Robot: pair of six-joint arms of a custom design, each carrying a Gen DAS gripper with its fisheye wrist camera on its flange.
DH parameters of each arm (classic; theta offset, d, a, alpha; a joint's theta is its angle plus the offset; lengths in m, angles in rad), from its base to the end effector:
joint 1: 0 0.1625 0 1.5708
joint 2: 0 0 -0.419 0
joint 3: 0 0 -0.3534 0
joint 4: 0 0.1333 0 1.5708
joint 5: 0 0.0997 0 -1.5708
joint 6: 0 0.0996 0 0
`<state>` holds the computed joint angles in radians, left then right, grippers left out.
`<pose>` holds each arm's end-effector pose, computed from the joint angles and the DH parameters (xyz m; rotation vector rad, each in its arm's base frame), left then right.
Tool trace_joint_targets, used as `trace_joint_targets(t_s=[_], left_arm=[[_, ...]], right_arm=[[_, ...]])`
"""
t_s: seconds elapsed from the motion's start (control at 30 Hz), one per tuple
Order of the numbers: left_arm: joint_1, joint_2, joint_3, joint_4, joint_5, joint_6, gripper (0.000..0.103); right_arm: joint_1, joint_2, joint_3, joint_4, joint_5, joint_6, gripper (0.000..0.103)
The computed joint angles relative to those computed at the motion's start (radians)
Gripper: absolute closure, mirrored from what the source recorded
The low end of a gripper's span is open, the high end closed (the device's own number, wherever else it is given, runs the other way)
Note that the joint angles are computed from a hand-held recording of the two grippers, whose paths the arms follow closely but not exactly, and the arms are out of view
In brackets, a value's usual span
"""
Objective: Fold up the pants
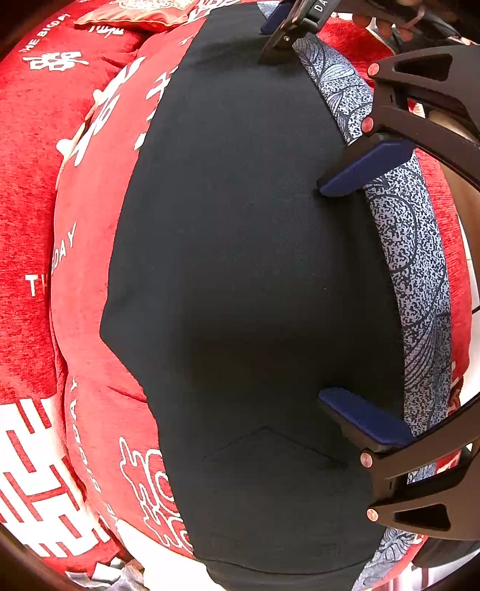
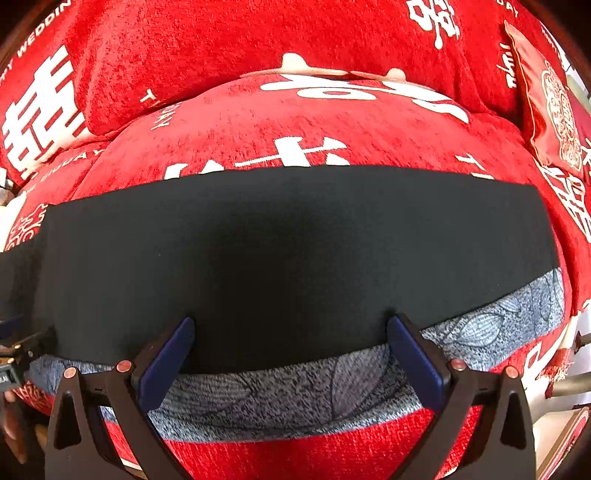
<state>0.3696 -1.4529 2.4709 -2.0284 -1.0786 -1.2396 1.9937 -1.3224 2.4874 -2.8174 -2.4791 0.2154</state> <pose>-0.1891 -0.2667 0.1505 0.1292 2.4380 -0.3339 0.1923 -0.2938 0.1910 0.1898 -2.2590 0.4350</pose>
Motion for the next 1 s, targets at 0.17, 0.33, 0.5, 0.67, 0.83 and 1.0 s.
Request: trace_joint_targets(t_s=[0.17,0.33,0.5,0.67,0.83,1.0], left_arm=[[-0.035,0.043,-0.021,0.002,0.035,0.007,0.0],[-0.063,0.099,-0.046,-0.043,0.048,0.059,0.0],[0.004,0.125,-0.065,-0.042,0.027,0.045,0.0],[0.049,0.083,-0.069,0.018,0.061,-0.004,0.0],[0.149,-0.016,-0.065,0.051,0.057,-0.102,0.0],[0.144,-0.064,-0.093,0.213,0.092,-0.208,0.0]], right_arm=[[0.021,-0.021,0.008,0.02,0.001,0.088,0.0],[0.083,0.016,-0.018,0.042,-0.013,0.306,0.001],[0.101,0.1,-0.04,0.141,-0.152,0.515,0.002],[-0.022,0.002,-0.037,0.034,-0.151,0.473,0.002],[-0.194,-0.131,-0.088,0.065,-0.181,0.446,0.002],[-0.239,-0.2,-0.117,0.071,-0.159,0.468,0.014]])
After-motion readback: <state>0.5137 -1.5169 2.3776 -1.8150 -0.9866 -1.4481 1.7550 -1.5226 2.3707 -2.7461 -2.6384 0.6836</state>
